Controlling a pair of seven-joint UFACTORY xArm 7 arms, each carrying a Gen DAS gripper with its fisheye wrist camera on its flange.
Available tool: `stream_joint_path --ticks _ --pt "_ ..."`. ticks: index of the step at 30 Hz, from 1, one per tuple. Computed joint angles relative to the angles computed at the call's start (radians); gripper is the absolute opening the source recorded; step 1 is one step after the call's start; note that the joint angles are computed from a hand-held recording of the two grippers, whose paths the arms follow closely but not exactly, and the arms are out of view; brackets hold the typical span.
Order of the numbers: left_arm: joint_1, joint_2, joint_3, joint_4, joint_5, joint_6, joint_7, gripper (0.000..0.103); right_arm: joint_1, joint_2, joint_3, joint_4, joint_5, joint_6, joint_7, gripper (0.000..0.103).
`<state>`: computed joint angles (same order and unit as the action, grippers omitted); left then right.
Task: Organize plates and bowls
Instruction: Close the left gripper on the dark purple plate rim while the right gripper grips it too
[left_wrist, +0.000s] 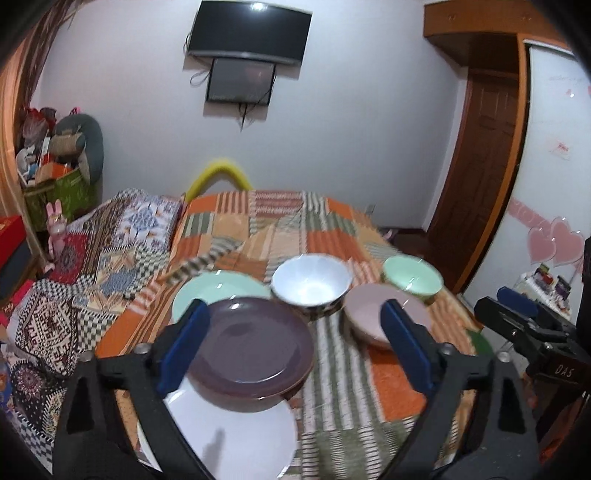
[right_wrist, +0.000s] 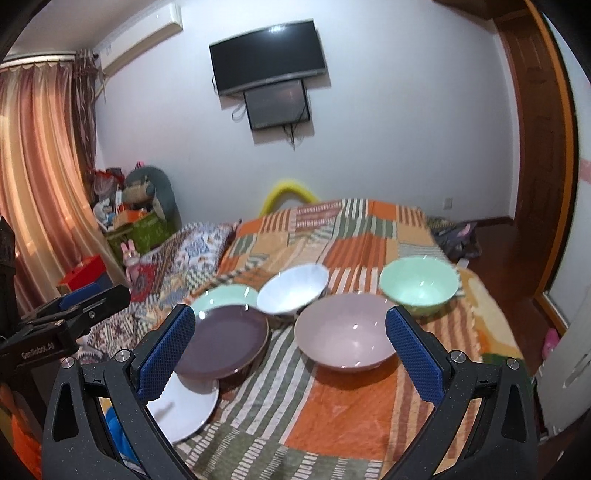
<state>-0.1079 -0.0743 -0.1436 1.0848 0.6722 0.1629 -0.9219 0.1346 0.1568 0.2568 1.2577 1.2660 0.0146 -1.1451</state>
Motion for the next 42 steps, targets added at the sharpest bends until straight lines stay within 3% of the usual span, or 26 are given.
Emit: stream_joint_path --ticks 5,9,14,19,23,33,38,42 --pt "-0.009 0.055 0.043 -0.007 -0.138 0.010 0.150 0.076 0.057 0.064 -0.065 0.015 -0.314 0.042 0.282 0.092" --pt "-0.009 0.103 0.073 0.005 -0.263 0.020 0.286 0.068 0.078 0.134 -0.096 0.079 -0.488 0.113 0.438 0.079" --pt "0.020 0.167 0.083 0.028 -0.534 0.030 0.524 0.053 0.080 0.226 -0.100 0.180 -0.636 0.202 0.578 0.067" --pt "0.047 0.243 0.091 0.080 -0.662 0.048 0.652 0.044 0.079 0.320 -0.092 0.286 -0.768 0.282 0.694 0.057" --pt "0.101 0.316 0.056 0.137 -0.809 0.087 0.783 0.035 0.099 0.389 -0.113 0.366 -0.889 0.337 0.803 0.051" --pt "0.123 0.397 0.045 0.185 -0.898 0.108 0.872 0.031 0.091 0.517 -0.100 0.532 -1.060 0.475 0.960 0.033" --pt "0.137 0.417 0.031 0.194 -0.939 0.111 0.906 0.030 0.096 0.550 -0.095 0.580 -1.088 0.519 0.984 0.032" --pt "0.154 0.439 0.016 0.222 -0.975 0.149 0.936 0.021 0.100 0.581 -0.094 0.630 -1.099 0.563 0.995 0.032"
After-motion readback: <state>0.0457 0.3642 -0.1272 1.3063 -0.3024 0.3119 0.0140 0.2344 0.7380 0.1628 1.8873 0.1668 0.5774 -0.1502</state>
